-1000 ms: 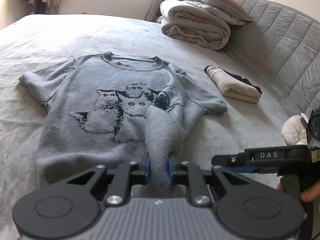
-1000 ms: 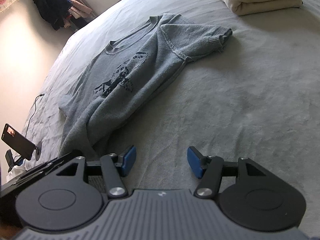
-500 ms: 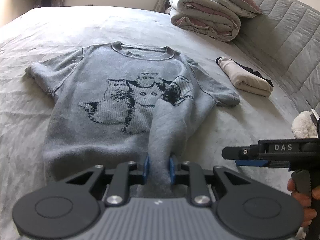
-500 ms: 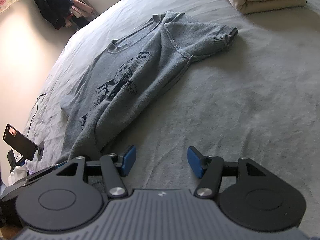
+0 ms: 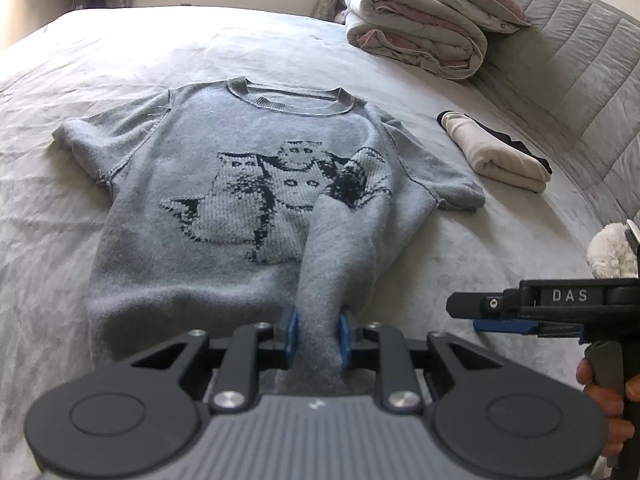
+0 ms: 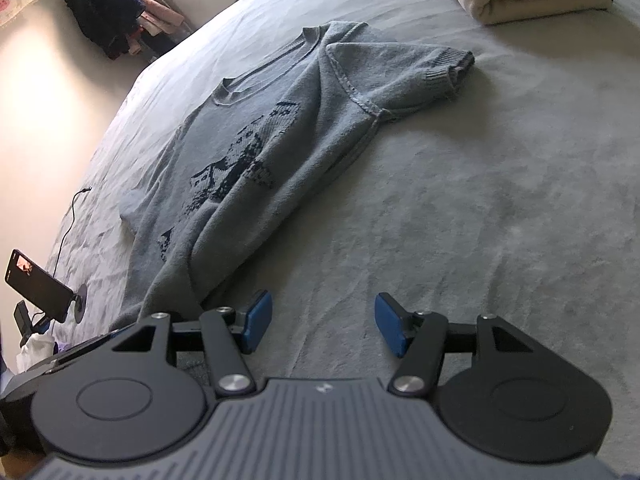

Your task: Fold clothes

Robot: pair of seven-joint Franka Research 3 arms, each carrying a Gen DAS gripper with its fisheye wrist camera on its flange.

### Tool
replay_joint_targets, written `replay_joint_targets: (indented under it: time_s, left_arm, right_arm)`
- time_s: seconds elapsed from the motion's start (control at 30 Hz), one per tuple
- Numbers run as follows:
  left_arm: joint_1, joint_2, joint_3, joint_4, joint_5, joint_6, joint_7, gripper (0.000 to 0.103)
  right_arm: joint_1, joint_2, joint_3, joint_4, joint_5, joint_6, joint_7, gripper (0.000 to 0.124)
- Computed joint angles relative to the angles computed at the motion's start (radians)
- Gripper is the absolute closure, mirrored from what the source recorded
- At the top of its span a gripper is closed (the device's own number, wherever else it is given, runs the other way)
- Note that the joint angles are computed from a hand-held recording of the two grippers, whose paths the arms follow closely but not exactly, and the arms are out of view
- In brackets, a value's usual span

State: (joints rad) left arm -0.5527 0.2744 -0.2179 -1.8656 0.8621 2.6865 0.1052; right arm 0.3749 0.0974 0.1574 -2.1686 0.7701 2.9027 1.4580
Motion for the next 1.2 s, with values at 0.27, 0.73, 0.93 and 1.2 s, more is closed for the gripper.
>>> replay_joint_targets:
  time_s: [0.27,0.73,0.93,1.2]
  left_arm:
    - [0.006,-0.001,-0.001,-0.004,-0.015,0.004,0.007,0.080]
    - [0.008,-0.006,0.000,-0.013,-0.020,0.010,0.010,0.079]
    - [0.035,-0.039,0.003,-0.067,-0.045,0.072,-0.024,0.078]
    - [0.095,-0.155,0.021,-0.227,0.034,0.198,-0.137,0.069]
  right_arm:
    - [0.003,0.004,-0.001,0.004,-0.008,-0.004,0.006,0.062]
    - [0.003,0.004,0.000,0.006,-0.017,-0.012,0.003,0.061]
    - [-0.002,0.032,0.005,0.033,0.008,-0.011,-0.008,0.057]
    - [0.025,0.094,0.024,0.084,-0.015,0.053,-0.024,0.055]
